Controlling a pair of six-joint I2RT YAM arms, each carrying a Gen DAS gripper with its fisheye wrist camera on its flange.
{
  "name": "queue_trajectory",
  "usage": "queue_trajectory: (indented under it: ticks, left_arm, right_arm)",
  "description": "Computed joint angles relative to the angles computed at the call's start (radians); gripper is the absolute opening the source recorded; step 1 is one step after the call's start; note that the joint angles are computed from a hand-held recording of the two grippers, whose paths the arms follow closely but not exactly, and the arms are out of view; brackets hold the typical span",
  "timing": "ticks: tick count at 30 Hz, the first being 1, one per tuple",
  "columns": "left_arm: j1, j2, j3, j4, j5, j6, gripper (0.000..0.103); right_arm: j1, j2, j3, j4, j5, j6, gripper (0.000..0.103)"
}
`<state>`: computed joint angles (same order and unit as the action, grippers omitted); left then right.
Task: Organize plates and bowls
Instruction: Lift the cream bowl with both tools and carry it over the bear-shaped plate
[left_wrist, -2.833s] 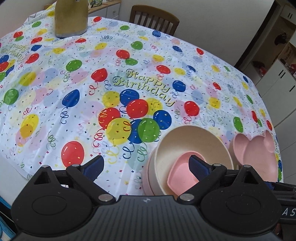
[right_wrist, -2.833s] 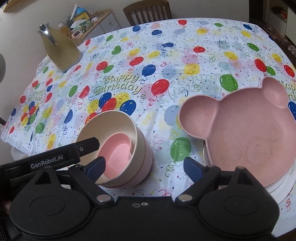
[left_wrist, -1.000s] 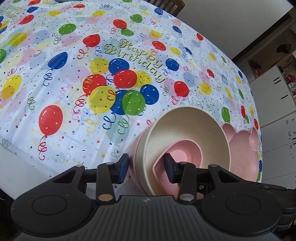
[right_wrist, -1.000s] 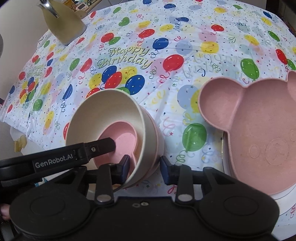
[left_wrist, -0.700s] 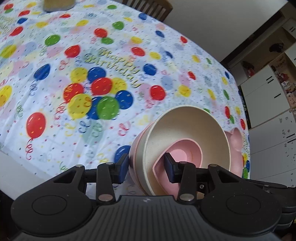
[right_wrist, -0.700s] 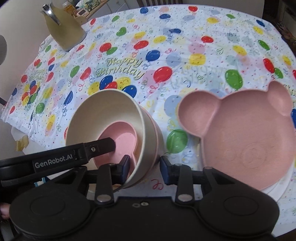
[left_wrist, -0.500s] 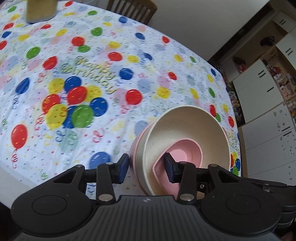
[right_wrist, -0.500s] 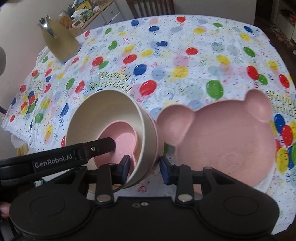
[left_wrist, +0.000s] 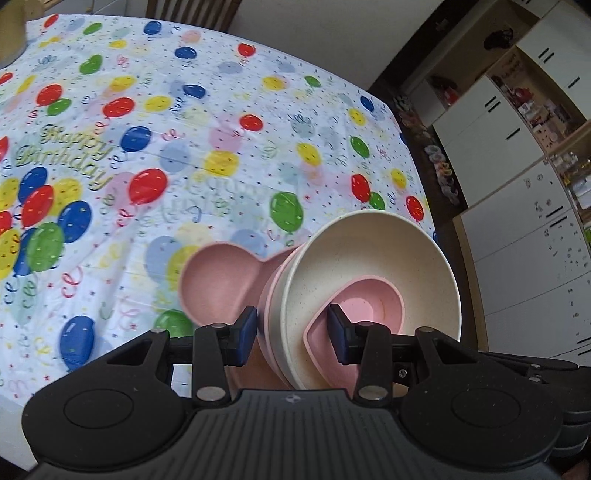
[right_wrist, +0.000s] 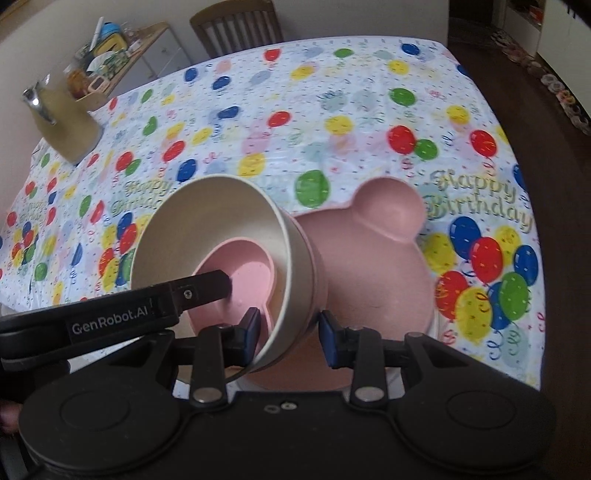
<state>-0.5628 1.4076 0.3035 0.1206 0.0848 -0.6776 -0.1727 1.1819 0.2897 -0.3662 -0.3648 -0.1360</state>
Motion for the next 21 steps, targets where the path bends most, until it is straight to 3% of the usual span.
queue_trajectory:
  ticks: [8, 21]
  left_arm:
    - [-0.089, 0.166, 0.074, 0.058, -0.032, -0.063, 0.040]
    - [-0.122, 0.309, 0.136, 0.093, -0.055, -0.113, 0.040]
  right_arm:
    - [-0.194, 0.166, 0.029, 0.037, -0.045, -0.174, 0.033]
    - [-0.245, 0.387, 0.087, 0.124, -0.044, -0.268, 0.033]
